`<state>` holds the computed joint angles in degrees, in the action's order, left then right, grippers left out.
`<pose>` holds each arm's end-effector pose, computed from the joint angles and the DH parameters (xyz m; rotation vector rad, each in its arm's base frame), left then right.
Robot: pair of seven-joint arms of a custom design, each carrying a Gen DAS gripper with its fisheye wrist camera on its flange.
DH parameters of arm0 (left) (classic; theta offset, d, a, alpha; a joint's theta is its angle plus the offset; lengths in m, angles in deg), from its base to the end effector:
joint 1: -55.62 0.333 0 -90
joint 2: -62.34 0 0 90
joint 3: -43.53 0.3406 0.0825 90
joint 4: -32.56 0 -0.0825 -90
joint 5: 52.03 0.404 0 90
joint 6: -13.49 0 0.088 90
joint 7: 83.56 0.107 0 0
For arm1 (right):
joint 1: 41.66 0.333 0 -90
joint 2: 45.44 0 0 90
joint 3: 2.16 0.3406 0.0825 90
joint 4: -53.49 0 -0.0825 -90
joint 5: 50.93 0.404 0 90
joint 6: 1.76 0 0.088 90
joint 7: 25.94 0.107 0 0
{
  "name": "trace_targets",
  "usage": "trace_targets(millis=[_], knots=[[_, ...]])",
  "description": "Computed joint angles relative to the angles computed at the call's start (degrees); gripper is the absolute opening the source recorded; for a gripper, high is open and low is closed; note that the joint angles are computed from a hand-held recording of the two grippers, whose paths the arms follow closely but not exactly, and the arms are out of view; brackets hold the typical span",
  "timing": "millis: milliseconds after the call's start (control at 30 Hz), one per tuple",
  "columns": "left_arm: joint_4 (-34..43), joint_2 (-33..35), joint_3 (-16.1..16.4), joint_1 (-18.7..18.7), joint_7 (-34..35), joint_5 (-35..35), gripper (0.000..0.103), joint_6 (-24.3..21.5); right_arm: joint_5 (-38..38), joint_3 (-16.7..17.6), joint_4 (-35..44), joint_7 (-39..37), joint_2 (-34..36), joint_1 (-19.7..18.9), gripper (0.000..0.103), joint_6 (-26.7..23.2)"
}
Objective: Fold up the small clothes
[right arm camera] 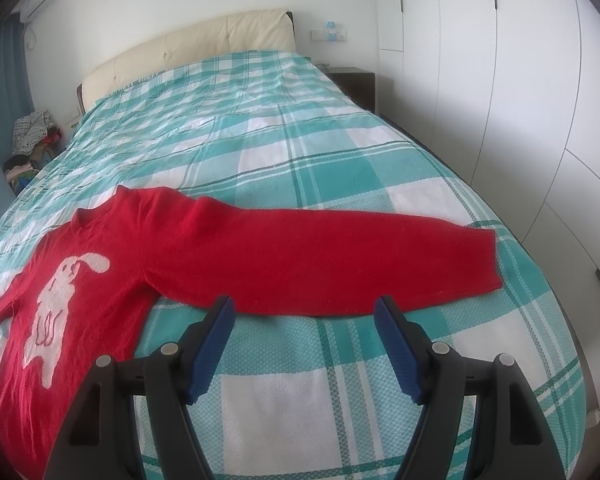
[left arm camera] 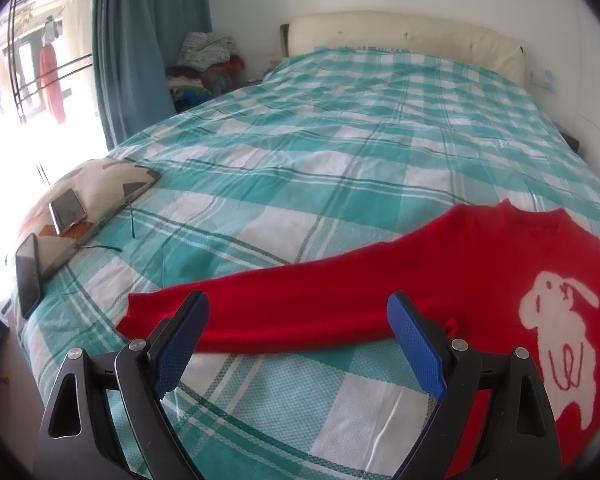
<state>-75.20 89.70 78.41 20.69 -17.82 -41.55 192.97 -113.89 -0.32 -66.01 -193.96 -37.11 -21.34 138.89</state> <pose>0.7034 -0.0738 0.4007 -1.7169 1.6089 -0.6667 0.5652 0.2299 0.3906 -1.2231 2.2707 -0.9152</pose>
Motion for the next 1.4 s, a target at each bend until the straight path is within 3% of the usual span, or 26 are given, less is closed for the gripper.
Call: trace_targets(millis=[1400], knots=[[-0.1,-0.2,-0.3,0.4,-1.0,2.1,0.093,-0.3,0.0,0.0,0.5,-0.2,0.4,0.3,0.072,-0.1]])
